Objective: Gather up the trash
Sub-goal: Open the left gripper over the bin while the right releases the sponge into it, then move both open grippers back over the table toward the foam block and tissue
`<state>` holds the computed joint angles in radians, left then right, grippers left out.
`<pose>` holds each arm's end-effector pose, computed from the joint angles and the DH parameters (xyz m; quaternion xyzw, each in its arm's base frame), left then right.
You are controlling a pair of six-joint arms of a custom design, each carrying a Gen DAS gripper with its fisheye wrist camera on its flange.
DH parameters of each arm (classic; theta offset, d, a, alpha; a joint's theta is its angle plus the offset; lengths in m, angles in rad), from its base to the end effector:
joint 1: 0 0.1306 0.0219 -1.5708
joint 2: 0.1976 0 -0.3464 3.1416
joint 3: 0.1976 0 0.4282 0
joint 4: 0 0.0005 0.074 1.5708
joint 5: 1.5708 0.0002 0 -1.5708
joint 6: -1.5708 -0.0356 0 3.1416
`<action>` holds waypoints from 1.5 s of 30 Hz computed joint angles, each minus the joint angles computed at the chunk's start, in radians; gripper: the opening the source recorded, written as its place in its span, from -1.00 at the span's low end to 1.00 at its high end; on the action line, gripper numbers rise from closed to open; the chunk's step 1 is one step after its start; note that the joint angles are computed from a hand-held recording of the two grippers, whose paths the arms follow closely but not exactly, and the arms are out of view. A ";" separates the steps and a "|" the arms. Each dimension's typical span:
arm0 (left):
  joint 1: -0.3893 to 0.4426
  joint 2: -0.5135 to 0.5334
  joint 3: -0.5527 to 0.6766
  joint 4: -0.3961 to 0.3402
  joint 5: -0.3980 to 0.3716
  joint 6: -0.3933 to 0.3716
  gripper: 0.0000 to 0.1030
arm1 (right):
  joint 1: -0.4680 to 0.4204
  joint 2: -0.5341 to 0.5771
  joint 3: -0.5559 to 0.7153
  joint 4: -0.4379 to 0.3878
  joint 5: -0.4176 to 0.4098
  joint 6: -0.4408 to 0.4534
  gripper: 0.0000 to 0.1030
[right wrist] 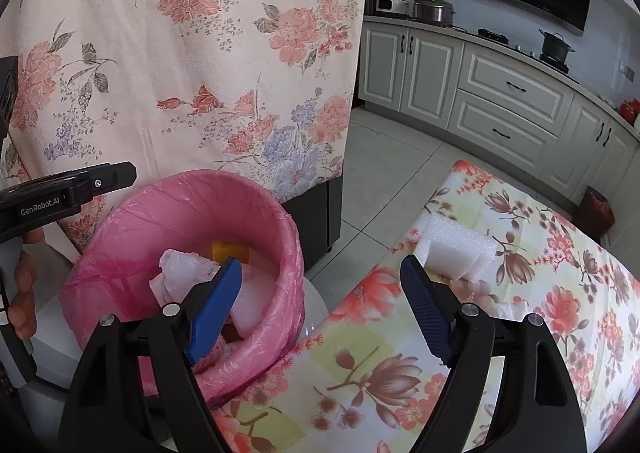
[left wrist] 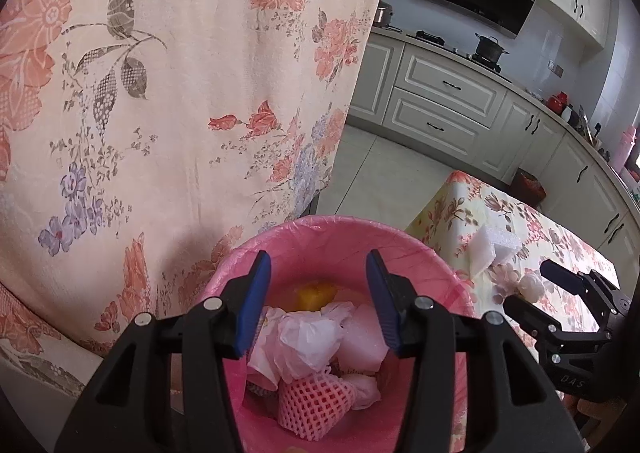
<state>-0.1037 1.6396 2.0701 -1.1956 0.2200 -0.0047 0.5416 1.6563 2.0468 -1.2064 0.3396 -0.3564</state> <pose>0.5765 -0.0683 0.5680 0.0925 0.9107 -0.1202 0.3842 0.5104 0.2926 0.5477 -0.0227 0.9181 0.0161 0.3954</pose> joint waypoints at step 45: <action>-0.248 0.039 0.033 -0.007 -0.016 -0.039 0.09 | -0.232 -0.247 -0.408 0.082 -0.051 -0.127 0.53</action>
